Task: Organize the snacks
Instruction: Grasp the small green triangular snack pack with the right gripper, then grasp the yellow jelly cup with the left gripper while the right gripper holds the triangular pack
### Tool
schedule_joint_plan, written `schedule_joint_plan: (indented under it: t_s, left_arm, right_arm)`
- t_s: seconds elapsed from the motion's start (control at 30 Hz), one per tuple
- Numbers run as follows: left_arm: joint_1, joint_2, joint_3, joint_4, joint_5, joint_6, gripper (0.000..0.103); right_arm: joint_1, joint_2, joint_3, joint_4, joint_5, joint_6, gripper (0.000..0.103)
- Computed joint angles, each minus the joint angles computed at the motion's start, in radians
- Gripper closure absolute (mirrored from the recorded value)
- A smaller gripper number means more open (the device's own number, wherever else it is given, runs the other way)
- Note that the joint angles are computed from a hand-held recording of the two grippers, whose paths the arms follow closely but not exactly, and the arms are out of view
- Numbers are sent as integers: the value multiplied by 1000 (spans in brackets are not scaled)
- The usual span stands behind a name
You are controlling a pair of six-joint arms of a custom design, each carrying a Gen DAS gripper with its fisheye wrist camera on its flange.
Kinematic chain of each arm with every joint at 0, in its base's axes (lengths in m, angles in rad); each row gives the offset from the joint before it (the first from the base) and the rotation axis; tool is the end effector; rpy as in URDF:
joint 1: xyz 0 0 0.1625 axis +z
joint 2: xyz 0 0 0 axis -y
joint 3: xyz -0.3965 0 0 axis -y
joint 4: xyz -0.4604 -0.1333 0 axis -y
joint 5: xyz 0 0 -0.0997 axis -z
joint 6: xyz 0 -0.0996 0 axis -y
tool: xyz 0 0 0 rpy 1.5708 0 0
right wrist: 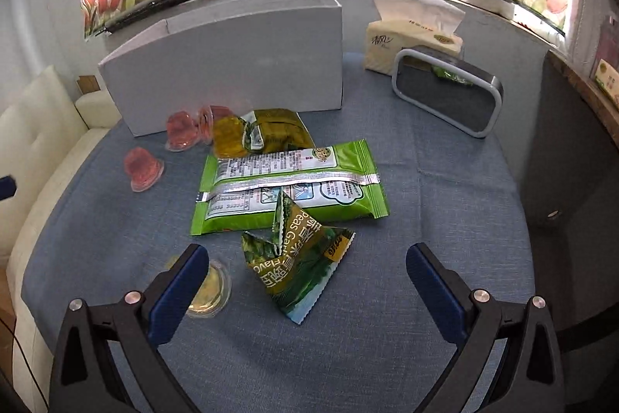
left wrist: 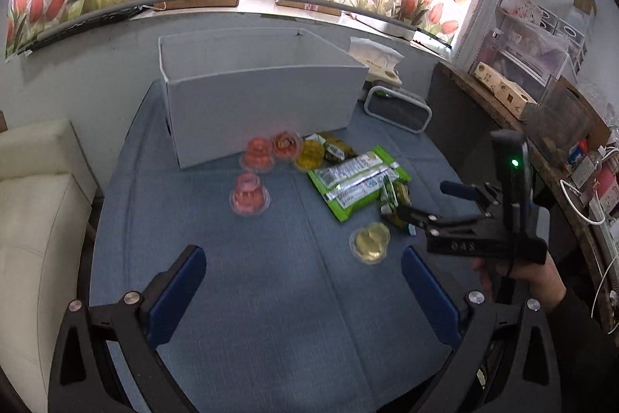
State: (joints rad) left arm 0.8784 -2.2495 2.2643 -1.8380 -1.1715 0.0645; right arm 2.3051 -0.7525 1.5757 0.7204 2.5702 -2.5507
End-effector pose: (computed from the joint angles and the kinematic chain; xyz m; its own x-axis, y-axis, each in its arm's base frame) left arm -0.0788 -0.3645 0.4004 -0.7297 0.5604 -0.3918 0.6666 0.7107 -0.2250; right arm 0.3746 -0.3411 0.0393 -0.7193 0.1265 0.6831 -0.3241 0.8086 -0.4910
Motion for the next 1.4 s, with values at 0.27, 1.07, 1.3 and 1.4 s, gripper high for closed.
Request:
schedule_joint_plan:
  t_s: [0.27,1.07,1.3,1.4]
  left_arm:
    - [-12,-55,32,67,32,-14,0]
    - [-44,194,133,-146,38,34,0]
    - [-46,262,176,-245,100,57,15]
    - [-34,253,173,-267,68,75,49]
  right_arm:
    - [-52,34,-11,-18,-27,-15,1]
    - [117,-164,169,-51,0,153,55]
    - [216,-206,206,21,32,307,55]
    - [238,-214,210,34,41,331,55]
